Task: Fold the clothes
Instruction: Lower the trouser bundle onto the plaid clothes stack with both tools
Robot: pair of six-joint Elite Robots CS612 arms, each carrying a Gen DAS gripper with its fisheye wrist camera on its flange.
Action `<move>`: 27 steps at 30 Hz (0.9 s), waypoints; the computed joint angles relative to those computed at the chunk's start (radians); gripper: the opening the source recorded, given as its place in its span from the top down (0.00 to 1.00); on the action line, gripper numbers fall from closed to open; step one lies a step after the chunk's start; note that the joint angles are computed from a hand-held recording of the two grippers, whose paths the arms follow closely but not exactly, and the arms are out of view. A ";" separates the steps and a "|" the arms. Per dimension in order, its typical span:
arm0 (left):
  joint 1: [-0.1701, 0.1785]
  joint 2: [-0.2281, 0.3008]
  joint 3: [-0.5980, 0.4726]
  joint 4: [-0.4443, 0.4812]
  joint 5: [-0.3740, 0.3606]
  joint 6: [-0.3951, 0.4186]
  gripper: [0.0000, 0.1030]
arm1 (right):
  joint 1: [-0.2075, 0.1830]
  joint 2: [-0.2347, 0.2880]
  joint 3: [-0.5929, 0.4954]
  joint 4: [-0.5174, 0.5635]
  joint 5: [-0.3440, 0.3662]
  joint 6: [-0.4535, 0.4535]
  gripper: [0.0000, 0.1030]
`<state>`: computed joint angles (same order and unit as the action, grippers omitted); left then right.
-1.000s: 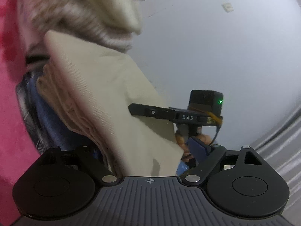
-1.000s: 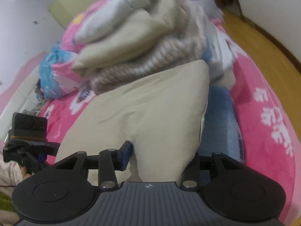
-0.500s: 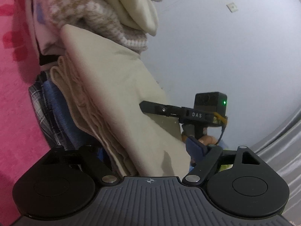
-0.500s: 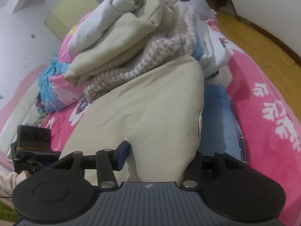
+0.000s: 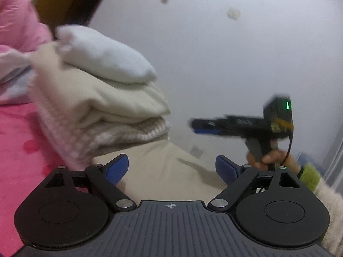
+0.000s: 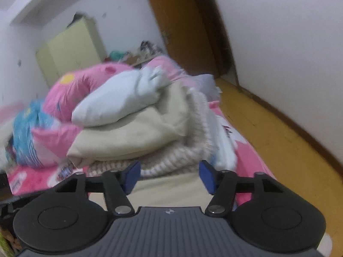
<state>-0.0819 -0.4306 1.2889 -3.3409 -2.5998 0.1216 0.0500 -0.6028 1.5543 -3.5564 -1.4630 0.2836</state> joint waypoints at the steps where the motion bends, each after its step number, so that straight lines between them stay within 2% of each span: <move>1: -0.011 -0.006 0.003 0.043 0.024 0.038 0.20 | 0.007 0.008 -0.028 0.043 -0.011 -0.028 0.44; 4: -0.034 -0.010 0.009 0.155 0.110 0.105 0.21 | 0.023 0.038 -0.099 0.247 -0.057 -0.090 0.47; 7: -0.036 -0.006 0.006 0.166 0.115 0.116 0.20 | 0.031 0.062 -0.132 0.320 -0.095 -0.095 0.47; 9: -0.032 -0.009 0.004 0.182 0.096 0.118 0.20 | 0.029 0.045 -0.110 0.295 -0.104 -0.079 0.47; 11: -0.026 -0.018 0.005 0.211 0.080 0.121 0.19 | 0.030 0.016 -0.058 0.232 -0.143 -0.063 0.47; 15: -0.011 -0.026 0.025 0.140 0.053 0.109 0.12 | 0.029 -0.048 0.112 -0.046 -0.227 0.030 0.46; 17: -0.005 -0.039 0.058 0.135 0.021 0.198 0.09 | 0.040 -0.070 0.186 -0.150 -0.284 0.065 0.46; 19: -0.006 -0.061 0.102 0.166 0.000 0.362 0.05 | 0.052 -0.079 0.245 -0.229 -0.319 0.096 0.46; 21: -0.016 -0.087 0.158 0.179 0.024 0.517 0.05 | 0.066 -0.073 0.285 -0.280 -0.330 0.127 0.46; 22: -0.021 -0.096 0.180 0.173 0.045 0.562 0.04 | 0.074 -0.064 0.291 -0.289 -0.332 0.134 0.46; 23: -0.026 -0.102 0.199 0.159 0.068 0.591 0.04 | 0.080 -0.053 0.287 -0.270 -0.331 0.151 0.46; 25: -0.033 -0.106 0.217 0.121 0.108 0.586 0.03 | 0.094 -0.032 0.277 -0.230 -0.338 0.179 0.45; 27: -0.032 -0.111 0.219 0.110 0.124 0.548 0.03 | 0.124 -0.012 0.252 -0.205 -0.448 0.169 0.45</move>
<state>-0.1135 -0.5417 1.5083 -3.2305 -2.4754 0.6700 0.1745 -0.6152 1.8067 -3.7611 -1.9107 0.4521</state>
